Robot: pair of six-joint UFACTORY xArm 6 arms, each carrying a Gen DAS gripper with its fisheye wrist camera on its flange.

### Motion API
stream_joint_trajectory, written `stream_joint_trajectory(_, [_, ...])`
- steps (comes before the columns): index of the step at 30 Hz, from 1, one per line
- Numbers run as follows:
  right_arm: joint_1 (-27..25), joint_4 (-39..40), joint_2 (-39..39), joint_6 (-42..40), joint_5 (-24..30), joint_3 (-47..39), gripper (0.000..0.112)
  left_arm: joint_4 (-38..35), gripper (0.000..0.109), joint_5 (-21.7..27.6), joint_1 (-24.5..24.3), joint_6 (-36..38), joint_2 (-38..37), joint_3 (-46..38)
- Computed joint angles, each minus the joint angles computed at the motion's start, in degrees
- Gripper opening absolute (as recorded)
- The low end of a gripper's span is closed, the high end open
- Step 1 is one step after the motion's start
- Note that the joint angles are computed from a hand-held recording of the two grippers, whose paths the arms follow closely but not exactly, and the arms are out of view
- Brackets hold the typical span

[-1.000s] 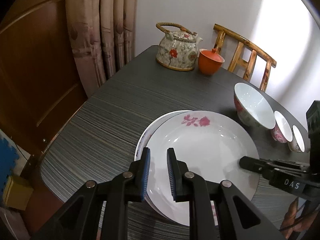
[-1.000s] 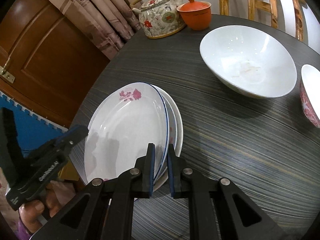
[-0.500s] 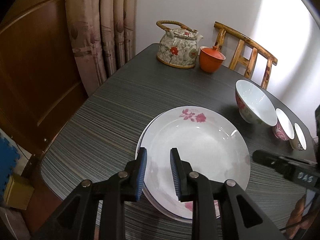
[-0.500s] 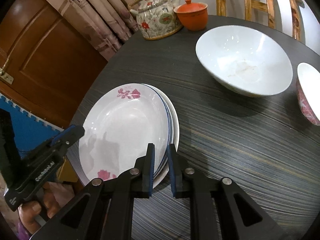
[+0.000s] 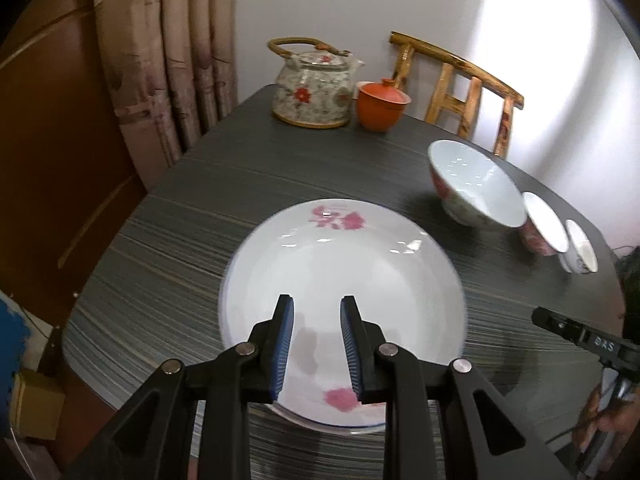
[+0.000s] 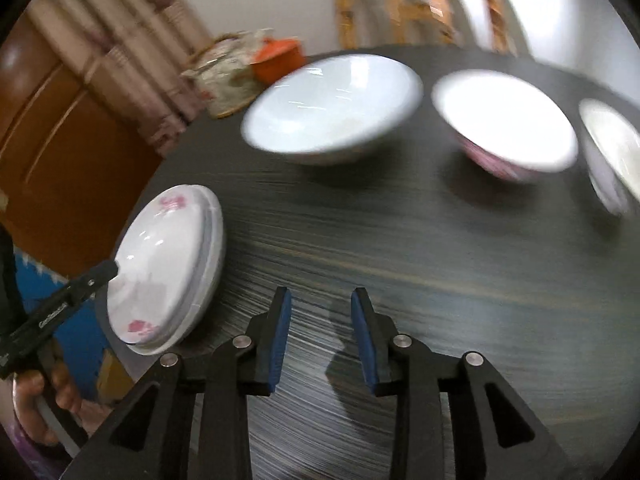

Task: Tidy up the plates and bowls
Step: 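Move both grippers to the large white bowl and close on its rim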

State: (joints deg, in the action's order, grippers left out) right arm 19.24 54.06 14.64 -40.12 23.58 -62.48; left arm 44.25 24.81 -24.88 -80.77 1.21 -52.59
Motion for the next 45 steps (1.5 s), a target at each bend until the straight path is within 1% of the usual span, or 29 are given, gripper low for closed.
stream_joint_trajectory(2, [-1.9,2.1,0.1,-0.3,1.8,-0.1,0.03,-2.7,0.027,-1.8,-0.1,2.4,0.4,-0.6])
stream_joint_trajectory(3, [-2.8,3.4,0.2,-0.3,3.0,-0.4,0.03,-3.5,0.029,-1.9,-0.3,3.4,0.7,-1.2])
stream_joint_trajectory(4, [-3.9,5.1,0.4,0.0,4.6,-1.0,0.03,-4.6,0.031,-2.0,-0.4,4.6,1.2,-2.1])
stream_joint_trajectory(5, [-5.4,8.0,0.7,-0.3,7.4,-2.2,0.03,-6.8,0.031,-2.5,-0.4,6.7,2.1,-3.5])
stream_joint_trajectory(7, [-6.7,10.0,0.5,0.0,9.6,-3.2,0.03,-10.6,0.033,-4.1,0.1,10.1,3.6,-5.3])
stream_joint_trajectory(8, [-7.3,10.7,0.6,0.6,10.6,-4.1,0.03,-14.9,0.033,-5.4,0.4,13.9,5.1,-7.1])
stream_joint_trajectory(10, [-8.3,12.0,1.3,1.0,12.8,-6.4,0.03,-20.7,0.036,-6.0,0.6,19.1,7.3,-10.1])
stream_joint_trajectory(11, [-8.7,12.0,1.9,2.0,13.7,-7.8,0.03,-24.9,0.036,-6.4,0.8,23.2,9.3,-12.7])
stream_joint_trajectory(12, [-9.0,11.7,2.4,2.8,14.4,-8.9,0.03,-27.1,0.037,-6.2,0.9,25.4,10.7,-14.7])
stream_joint_trajectory(13, [-9.4,11.5,3.5,3.9,15.5,-10.9,0.03,-28.9,0.039,-5.4,1.0,27.6,12.3,-17.1])
stream_joint_trajectory(15, [-9.7,11.2,5.0,6.0,16.7,-13.5,0.033,-36.1,0.041,-3.2,1.3,35.4,16.8,-23.6])
stream_joint_trajectory(17, [-10.1,11.3,7.2,8.3,18.4,-16.7,0.035,-41.3,0.041,-1.3,2.0,40.5,21.4,-29.9])
stream_joint_trajectory(19, [-10.4,11.5,9.0,9.9,20.0,-19.1,0.035,-44.5,0.042,1.0,2.7,43.7,25.5,-35.6])
stream_joint_trajectory(20, [-10.3,10.9,10.3,11.8,20.2,-20.8,0.035,-44.9,0.042,2.4,3.0,44.2,27.4,-38.2])
stream_joint_trajectory(22, [-10.0,10.5,11.3,13.3,19.7,-21.7,0.035,-48.0,0.042,5.8,3.8,47.4,31.6,-44.3])
stream_joint_trajectory(24, [-9.8,9.9,13.1,15.3,19.8,-23.9,0.037,-50.8,0.042,8.3,4.4,49.9,35.5,-49.7])
stream_joint_trajectory(25, [-9.7,9.1,14.1,16.7,19.7,-25.1,0.04,-52.5,0.042,10.1,4.7,51.9,37.7,-52.9])
stream_joint_trajectory(28, [-9.5,7.2,16.8,20.6,19.9,-28.3,0.045,-51.7,0.042,14.7,5.1,52.2,42.3,-59.7])
stream_joint_trajectory(29, [-9.6,7.1,17.6,21.2,20.1,-29.3,0.047,-52.9,0.042,16.5,5.4,53.3,44.6,-63.0])
stream_joint_trajectory(31, [-9.5,6.7,19.2,22.6,20.4,-31.3,0.048,-53.1,0.042,18.6,5.7,53.0,47.4,-66.9])
stream_joint_trajectory(32, [-9.3,5.6,19.9,23.8,20.3,-32.1,0.048,-53.8,0.042,19.1,5.9,53.0,48.8,-68.7])
stream_joint_trajectory(34, [-9.0,3.8,21.1,25.5,20.1,-33.6,0.048,-55.2,0.042,18.6,6.0,53.4,50.4,-70.6])
stream_joint_trajectory(36, [-8.8,3.7,22.0,25.6,20.1,-34.5,0.048,-54.2,0.042,19.3,5.8,52.6,52.9,-74.1])
stream_joint_trajectory(37, [-8.6,3.5,22.2,25.4,19.8,-34.6,0.045,-52.5,0.041,21.8,5.6,51.9,55.0,-77.6])
stream_joint_trajectory(38, [-8.3,2.7,22.7,25.3,19.3,-35.2,0.035,-50.4,0.033,22.9,5.2,51.1,56.0,-79.3])
stream_joint_trajectory(39, [-8.1,1.9,23.4,25.2,19.2,-36.0,0.028,-50.5,0.011,22.3,4.9,51.9,56.1,-79.3])
stream_joint_trajectory(41, [-7.8,-0.5,24.3,26.0,19.1,-37.0,0.016,-48.9,0.012,22.1,4.3,50.5,55.4,-78.4])
stream_joint_trajectory(43, [-7.9,1.0,24.5,23.2,19.8,-37.0,0.016,-49.6,0.01,20.2,4.0,50.0,52.9,-74.2])
stream_joint_trajectory(45, [-7.6,-0.3,23.4,21.8,18.7,-35.4,0.016,-51.4,0.008,16.6,3.4,49.5,48.1,-66.0])
